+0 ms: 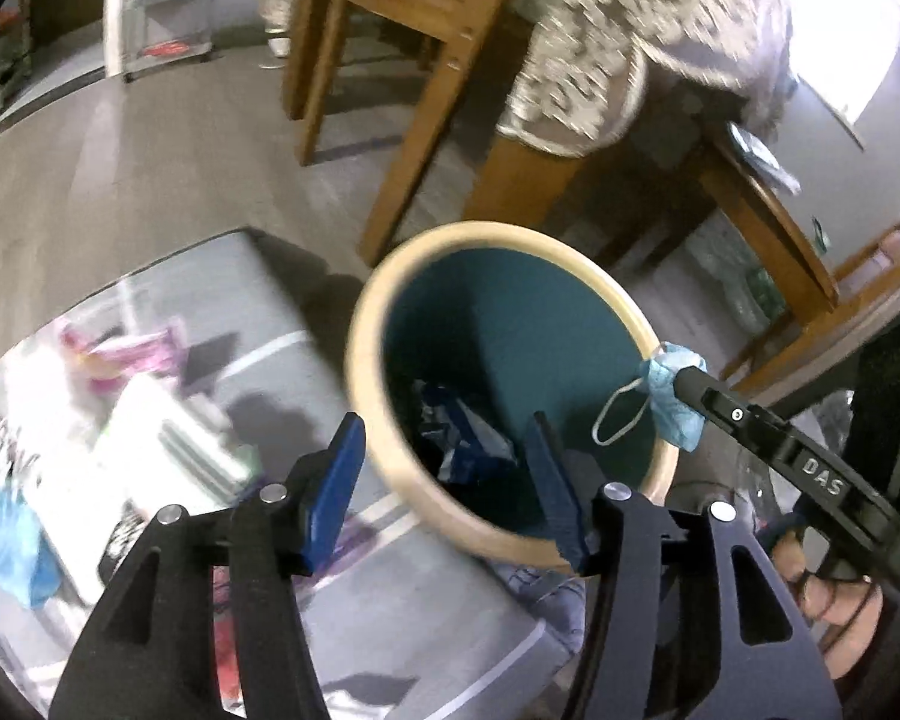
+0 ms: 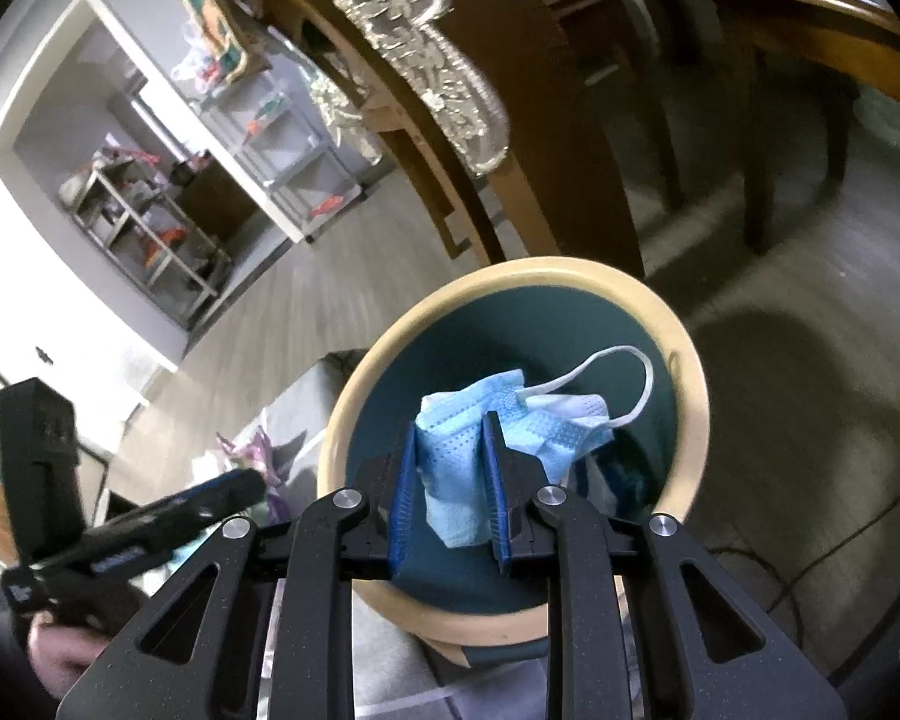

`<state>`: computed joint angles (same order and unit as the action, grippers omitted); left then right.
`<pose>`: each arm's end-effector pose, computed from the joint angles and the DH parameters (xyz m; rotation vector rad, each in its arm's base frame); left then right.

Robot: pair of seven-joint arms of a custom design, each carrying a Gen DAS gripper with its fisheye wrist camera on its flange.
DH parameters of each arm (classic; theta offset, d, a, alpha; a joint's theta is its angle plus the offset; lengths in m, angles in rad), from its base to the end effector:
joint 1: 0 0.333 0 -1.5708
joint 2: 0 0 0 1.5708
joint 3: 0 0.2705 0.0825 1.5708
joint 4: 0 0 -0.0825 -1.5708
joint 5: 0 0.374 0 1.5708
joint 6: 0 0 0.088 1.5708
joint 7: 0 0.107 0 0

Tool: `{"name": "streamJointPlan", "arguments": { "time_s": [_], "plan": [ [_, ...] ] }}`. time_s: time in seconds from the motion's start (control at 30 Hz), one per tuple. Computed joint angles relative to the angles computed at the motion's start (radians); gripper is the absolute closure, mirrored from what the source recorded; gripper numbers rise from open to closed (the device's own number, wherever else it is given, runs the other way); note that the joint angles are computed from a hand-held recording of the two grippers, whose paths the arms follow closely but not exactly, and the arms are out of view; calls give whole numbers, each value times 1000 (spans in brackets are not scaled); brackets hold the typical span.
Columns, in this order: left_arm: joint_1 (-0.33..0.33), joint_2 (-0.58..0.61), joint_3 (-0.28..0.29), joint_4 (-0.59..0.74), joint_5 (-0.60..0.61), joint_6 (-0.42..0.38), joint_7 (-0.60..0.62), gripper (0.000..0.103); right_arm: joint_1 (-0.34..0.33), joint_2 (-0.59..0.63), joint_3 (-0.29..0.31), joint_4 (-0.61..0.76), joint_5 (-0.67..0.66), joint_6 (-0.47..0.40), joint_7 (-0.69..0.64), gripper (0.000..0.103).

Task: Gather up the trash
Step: 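Open both tools to drop the packet and mask into the bin, then grasp the folded blue masks with the left tool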

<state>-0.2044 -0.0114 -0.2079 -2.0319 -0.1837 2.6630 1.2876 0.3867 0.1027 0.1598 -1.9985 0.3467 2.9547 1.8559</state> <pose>0.5393 -0.2305 0.4826 -2.0146 2.0042 -0.9366 0.5347 0.2956 0.4685 -1.5610 1.6558 -0.1197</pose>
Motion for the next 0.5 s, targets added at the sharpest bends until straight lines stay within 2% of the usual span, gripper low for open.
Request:
{"name": "streamJointPlan", "arguments": {
  "time_s": [0.13, 0.23, 0.37, 0.5],
  "plan": [
    [10, -102, 18, -113, -35, 33, 0, 46, 20, 20, -19, 20, -105, -18, 66, 74],
    [15, -175, 31, -195, -46, 51, -4, 44, 31, 36, -30, 39, -180, -34, 117, 66],
    [22, -249, 43, -278, -28, 60, -26, 44, 43, 46, -41, 53, -268, -54, 165, 46],
    [30, -330, 55, -370, -12, 64, -45, 43, 39, 39, -35, 46, -288, -55, 174, 42]
  ]
}}
